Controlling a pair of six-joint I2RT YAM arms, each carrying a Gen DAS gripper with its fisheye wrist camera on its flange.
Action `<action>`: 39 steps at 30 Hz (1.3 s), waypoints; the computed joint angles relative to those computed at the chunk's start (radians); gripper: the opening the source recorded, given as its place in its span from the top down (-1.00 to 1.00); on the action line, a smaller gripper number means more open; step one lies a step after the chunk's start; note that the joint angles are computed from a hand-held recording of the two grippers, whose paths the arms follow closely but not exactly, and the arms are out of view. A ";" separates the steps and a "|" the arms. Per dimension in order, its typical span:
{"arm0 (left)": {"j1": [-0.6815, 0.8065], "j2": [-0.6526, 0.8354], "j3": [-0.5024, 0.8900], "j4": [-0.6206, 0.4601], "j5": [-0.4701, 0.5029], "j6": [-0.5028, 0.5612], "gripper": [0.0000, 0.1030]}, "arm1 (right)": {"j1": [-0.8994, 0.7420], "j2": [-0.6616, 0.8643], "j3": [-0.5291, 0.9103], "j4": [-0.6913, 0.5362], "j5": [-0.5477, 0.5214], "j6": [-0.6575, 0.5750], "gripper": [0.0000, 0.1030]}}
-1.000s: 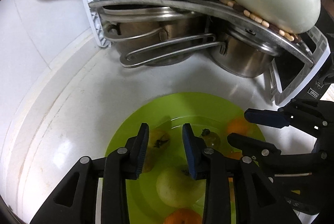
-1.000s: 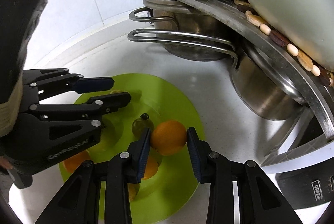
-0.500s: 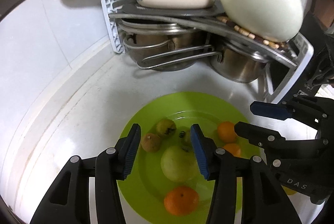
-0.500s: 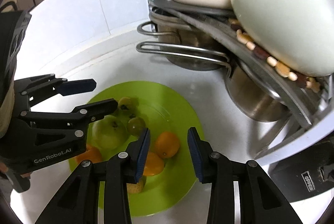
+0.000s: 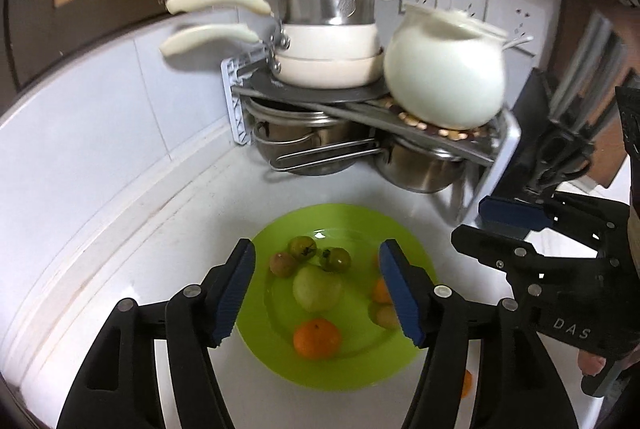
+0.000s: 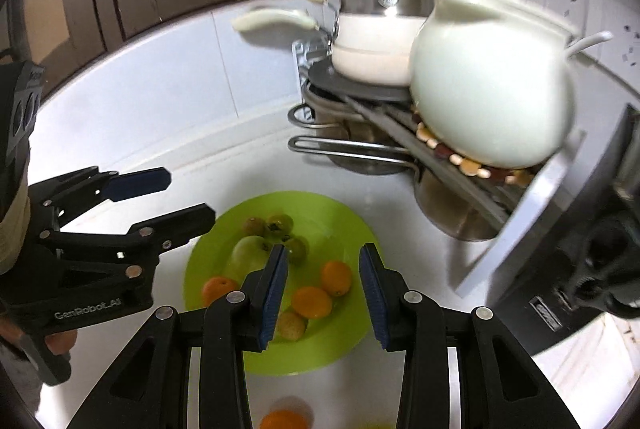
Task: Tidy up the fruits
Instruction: 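Withdraw both open grippers toward the last tangerine and yellow pear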
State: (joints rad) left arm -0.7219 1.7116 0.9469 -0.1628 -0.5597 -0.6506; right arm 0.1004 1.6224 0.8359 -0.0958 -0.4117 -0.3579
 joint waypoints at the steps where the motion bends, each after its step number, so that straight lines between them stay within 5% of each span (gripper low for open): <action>1: -0.019 -0.014 -0.003 -0.012 -0.014 -0.009 -0.25 | -0.012 -0.035 -0.023 0.000 -0.008 -0.003 0.16; 9: -0.169 -0.077 -0.018 -0.094 -0.131 -0.110 -0.37 | -0.119 -0.244 -0.161 -0.017 -0.059 -0.041 -0.21; 20: -0.347 -0.033 0.009 -0.179 -0.225 -0.244 -0.45 | -0.280 -0.446 -0.310 -0.079 -0.100 -0.164 -0.34; 39: -0.419 0.118 -0.013 0.004 -0.152 -0.183 -0.45 | -0.444 -0.314 -0.377 -0.116 -0.120 -0.377 -0.34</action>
